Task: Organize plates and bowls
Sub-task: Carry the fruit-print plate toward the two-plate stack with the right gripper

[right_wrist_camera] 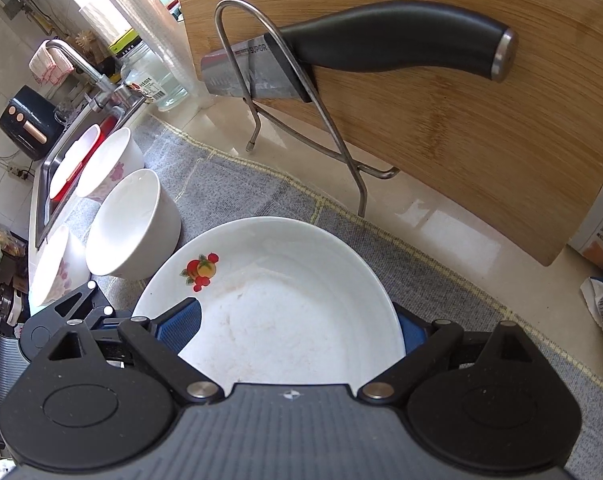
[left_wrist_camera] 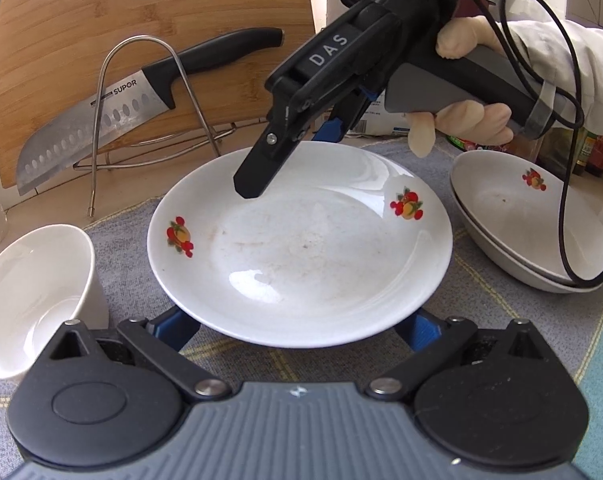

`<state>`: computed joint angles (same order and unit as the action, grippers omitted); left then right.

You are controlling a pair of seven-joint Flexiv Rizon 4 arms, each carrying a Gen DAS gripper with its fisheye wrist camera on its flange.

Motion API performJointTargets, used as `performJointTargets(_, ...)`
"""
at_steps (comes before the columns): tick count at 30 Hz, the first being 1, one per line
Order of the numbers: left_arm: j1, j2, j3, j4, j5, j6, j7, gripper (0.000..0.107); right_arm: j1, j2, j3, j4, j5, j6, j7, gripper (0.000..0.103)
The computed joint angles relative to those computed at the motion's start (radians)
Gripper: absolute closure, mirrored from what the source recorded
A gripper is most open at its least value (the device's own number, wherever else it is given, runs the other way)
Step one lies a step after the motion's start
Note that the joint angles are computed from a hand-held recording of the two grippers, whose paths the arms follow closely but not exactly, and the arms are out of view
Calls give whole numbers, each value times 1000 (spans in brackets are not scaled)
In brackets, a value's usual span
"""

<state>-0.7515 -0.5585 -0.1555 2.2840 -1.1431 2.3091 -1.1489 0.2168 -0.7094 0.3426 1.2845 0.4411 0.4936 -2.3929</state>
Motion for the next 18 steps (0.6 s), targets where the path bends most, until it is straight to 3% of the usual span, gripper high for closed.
performJointTargets(11, -42, 57, -58, 1, -169, 13, 112, 5, -16, 80, 5, 92, 24, 10, -27, 3)
performJointTargets(18, -47, 87, -92, 11, -204, 24, 137, 5, -26, 141, 1, 156, 53, 26, -35, 3)
